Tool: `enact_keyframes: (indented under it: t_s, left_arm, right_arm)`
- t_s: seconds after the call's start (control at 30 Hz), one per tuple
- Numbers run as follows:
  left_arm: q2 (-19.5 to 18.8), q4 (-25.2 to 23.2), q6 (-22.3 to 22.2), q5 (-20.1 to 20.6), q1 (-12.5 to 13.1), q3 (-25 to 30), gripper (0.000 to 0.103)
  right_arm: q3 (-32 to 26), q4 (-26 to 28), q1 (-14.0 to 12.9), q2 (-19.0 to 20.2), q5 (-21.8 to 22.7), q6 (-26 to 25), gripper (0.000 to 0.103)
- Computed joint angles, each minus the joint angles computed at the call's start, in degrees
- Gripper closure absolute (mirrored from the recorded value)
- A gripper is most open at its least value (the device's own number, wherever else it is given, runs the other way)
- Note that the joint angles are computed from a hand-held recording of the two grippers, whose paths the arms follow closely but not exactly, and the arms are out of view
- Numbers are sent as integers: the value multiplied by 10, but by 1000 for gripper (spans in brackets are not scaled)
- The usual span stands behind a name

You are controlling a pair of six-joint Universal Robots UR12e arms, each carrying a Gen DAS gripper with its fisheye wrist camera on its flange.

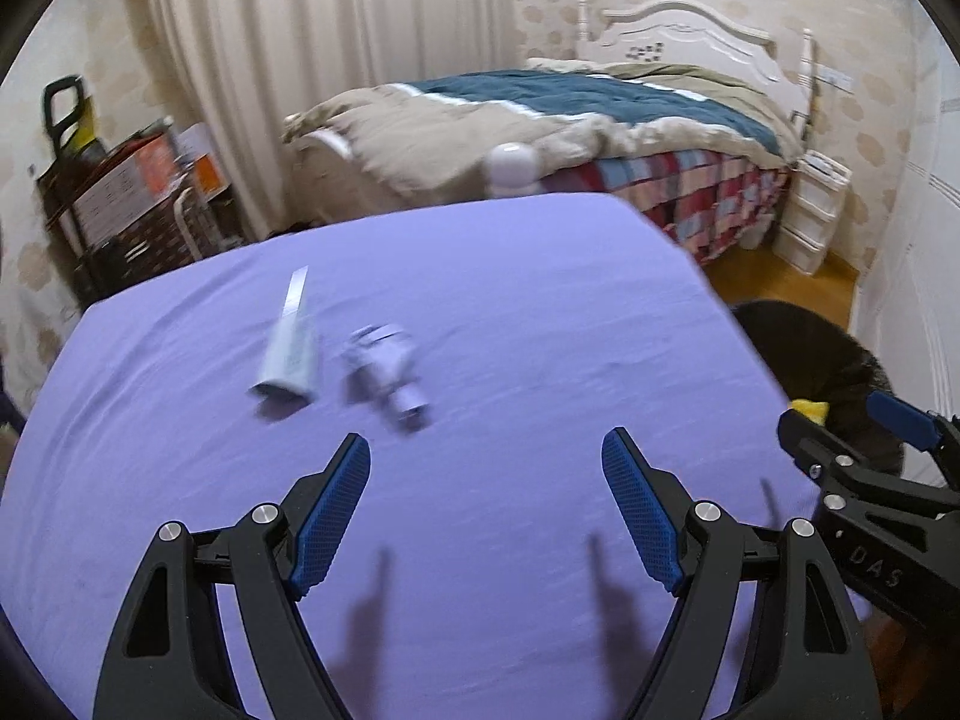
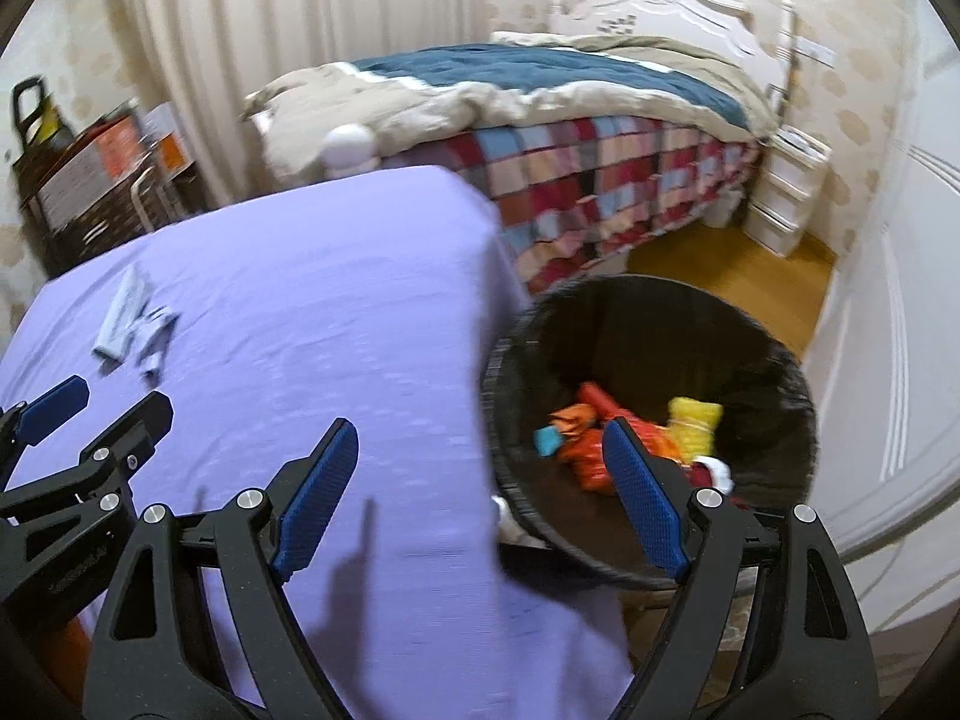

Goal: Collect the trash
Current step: 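Move both open tools back to the paper tube and crumpled paper, then grasp the crumpled pale blue paper with the right tool while the left tool grasps the white paper tube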

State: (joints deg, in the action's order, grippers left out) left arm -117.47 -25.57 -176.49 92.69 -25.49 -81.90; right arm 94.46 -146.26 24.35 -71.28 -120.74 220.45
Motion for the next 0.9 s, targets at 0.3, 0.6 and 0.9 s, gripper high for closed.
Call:
enact_keyframes:
  t_s: [0.3, 0.6, 0.9]
  left_arm:
    - [14, -5, -38, 47, 33, -24, 26]
    - [17, -19, -67, 60, 61, -32, 26]
    - [15, -26, -81, 52, 74, -27, 26]
  right_arm:
    - [-60, 3, 19, 45, 38, -69, 21]
    - [-135, 31, 24, 94, 88, -120, 22]
    - [-220, 72, 22, 148, 116, -140, 28]
